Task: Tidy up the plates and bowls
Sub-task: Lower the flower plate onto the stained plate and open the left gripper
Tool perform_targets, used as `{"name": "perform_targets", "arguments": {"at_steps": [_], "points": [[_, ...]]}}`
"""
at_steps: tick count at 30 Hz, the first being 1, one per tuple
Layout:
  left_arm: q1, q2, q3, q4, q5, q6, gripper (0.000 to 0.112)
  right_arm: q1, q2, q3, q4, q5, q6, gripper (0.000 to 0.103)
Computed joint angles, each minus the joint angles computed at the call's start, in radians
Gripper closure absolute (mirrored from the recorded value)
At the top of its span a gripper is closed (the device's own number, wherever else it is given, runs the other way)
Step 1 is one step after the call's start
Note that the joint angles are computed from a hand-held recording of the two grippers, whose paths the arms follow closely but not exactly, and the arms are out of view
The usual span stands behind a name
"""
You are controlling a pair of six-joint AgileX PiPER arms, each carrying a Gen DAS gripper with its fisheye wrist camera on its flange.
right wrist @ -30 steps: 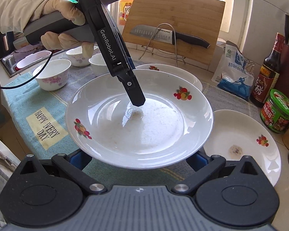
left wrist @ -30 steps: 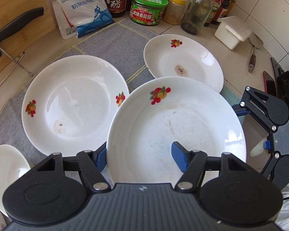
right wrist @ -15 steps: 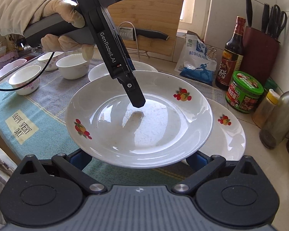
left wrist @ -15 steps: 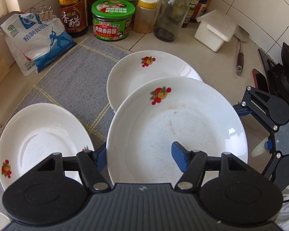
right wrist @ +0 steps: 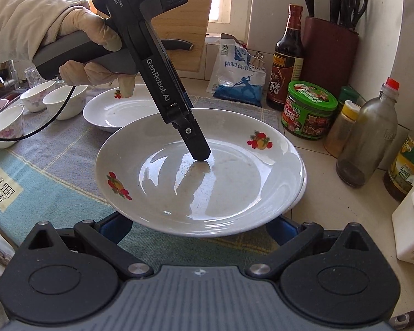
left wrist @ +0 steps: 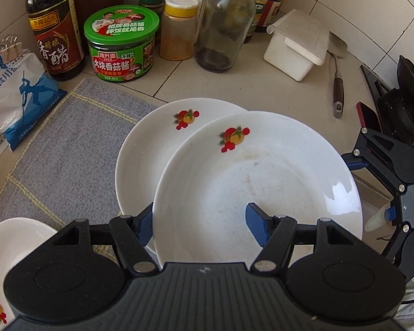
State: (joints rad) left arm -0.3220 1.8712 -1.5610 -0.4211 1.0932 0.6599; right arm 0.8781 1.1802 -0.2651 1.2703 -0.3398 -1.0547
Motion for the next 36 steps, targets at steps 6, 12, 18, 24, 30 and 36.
{"name": "perform_targets", "arguments": {"at_steps": [6,12,18,24,30,36], "points": [[-0.016,0.065,-0.067,-0.005,0.011,-0.011,0.046,-0.093,0.009,0.007,-0.121,0.049,0.074,0.000],[-0.018,0.120,-0.126,-0.007,0.025,-0.032,0.045,-0.165,0.039,-0.002,-0.280,0.080,0.196,0.000],[-0.019,0.156,-0.163,-0.009,0.036,-0.050,0.045,-0.196,0.045,-0.003,-0.344,0.093,0.242,0.000],[-0.020,0.171,-0.182,-0.008,0.047,-0.063,0.044,-0.207,0.044,-0.006,-0.360,0.097,0.250,0.000],[-0.026,0.173,-0.182,0.018,0.042,-0.086,0.043,-0.202,0.033,-0.006,-0.338,0.097,0.224,0.000],[-0.031,0.164,-0.170,0.036,0.027,-0.094,0.042,-0.204,0.030,-0.002,-0.366,0.093,0.258,0.000]]}}
